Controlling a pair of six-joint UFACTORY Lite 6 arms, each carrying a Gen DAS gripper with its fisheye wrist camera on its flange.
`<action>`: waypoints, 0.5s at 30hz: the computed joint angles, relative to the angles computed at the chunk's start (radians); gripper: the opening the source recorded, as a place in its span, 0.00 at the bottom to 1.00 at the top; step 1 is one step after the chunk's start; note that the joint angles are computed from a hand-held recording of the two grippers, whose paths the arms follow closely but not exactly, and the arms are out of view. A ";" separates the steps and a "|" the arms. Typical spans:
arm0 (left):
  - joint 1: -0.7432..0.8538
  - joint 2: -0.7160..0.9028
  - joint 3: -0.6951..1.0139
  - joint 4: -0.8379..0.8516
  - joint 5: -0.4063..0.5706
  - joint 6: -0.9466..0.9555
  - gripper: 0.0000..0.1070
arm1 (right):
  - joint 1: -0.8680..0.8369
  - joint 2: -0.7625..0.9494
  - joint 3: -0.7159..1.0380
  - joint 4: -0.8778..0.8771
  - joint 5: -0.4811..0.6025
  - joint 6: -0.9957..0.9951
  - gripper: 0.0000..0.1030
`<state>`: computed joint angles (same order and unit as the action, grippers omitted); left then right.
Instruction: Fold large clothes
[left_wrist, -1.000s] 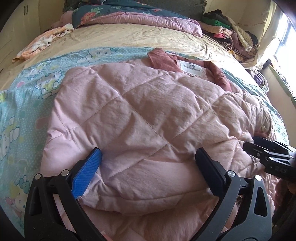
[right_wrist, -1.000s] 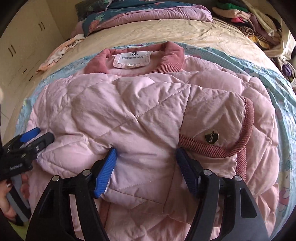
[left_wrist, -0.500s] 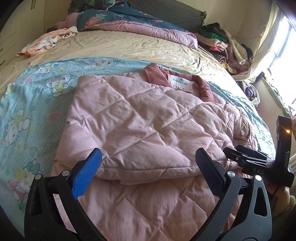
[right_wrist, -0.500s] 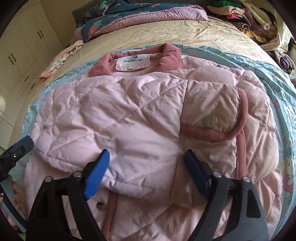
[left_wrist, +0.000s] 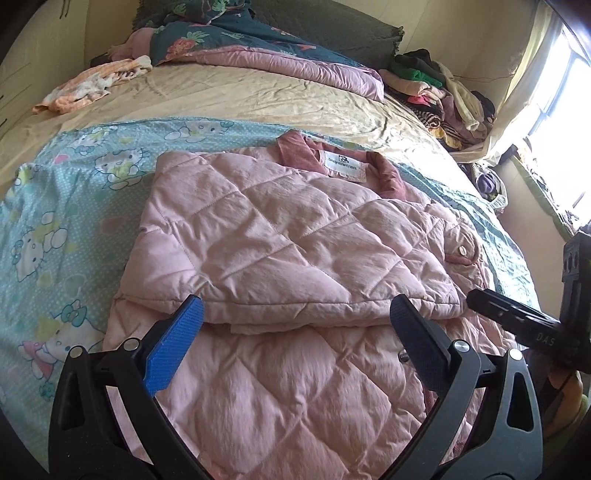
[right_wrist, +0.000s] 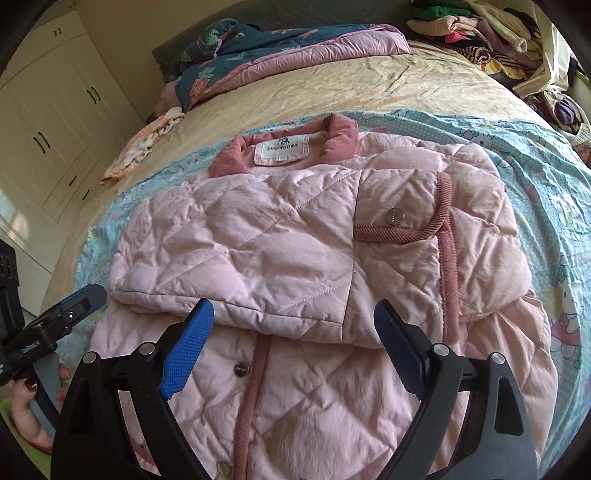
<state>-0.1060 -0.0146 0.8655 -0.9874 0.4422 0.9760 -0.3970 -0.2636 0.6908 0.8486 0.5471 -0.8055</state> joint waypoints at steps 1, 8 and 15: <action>0.001 -0.013 -0.008 0.004 0.003 -0.005 0.88 | -0.009 -0.018 -0.004 0.001 0.013 -0.002 0.85; 0.011 -0.107 -0.046 0.061 0.025 -0.072 0.88 | -0.060 -0.132 -0.016 -0.031 0.088 0.017 0.85; 0.012 -0.200 -0.080 0.117 0.057 -0.133 0.88 | -0.109 -0.250 -0.030 -0.048 0.167 0.036 0.96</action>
<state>-0.0935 -0.2149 0.7854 -0.8705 0.4989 0.8432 -0.5058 -0.5136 0.6610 0.8010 0.7142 -0.7698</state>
